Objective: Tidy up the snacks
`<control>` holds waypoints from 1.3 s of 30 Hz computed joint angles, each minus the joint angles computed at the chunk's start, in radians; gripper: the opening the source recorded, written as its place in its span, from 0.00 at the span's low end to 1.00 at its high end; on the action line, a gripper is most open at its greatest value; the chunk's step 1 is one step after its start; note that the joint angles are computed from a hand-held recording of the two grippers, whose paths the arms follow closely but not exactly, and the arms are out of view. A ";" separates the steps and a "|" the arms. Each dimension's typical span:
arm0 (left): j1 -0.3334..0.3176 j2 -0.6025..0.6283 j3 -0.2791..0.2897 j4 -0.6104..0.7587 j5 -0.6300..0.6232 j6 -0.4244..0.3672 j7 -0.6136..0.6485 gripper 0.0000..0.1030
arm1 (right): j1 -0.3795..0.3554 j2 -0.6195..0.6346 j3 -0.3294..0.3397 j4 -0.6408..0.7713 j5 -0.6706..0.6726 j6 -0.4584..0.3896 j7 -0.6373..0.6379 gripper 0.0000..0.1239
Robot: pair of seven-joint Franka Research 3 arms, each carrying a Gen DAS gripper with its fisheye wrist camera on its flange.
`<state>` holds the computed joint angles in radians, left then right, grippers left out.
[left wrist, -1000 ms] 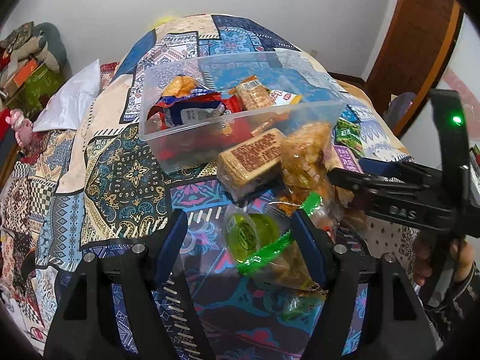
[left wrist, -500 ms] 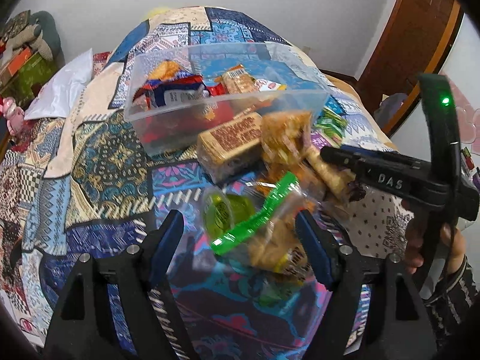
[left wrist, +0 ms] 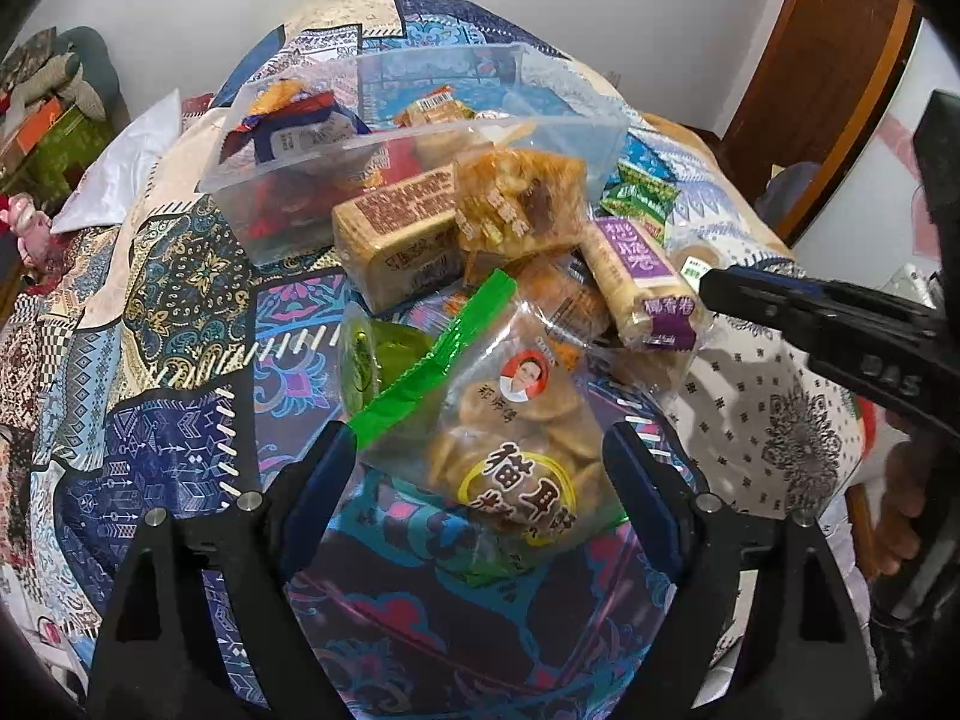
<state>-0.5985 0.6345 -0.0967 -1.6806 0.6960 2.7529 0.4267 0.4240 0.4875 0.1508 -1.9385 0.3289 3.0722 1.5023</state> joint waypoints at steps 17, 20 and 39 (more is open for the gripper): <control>-0.013 -0.050 0.088 -0.126 0.120 0.183 -0.137 0.60 | 0.038 0.046 -0.026 0.060 -0.010 -0.018 0.033 0.44; -0.018 -0.070 0.107 -0.146 0.152 0.198 -0.153 0.45 | 0.076 0.072 -0.070 0.101 -0.036 -0.038 0.075 0.46; 0.006 -0.114 0.141 -0.176 0.231 0.270 -0.201 0.03 | 0.096 0.197 -0.123 0.271 -0.158 -0.145 0.234 0.33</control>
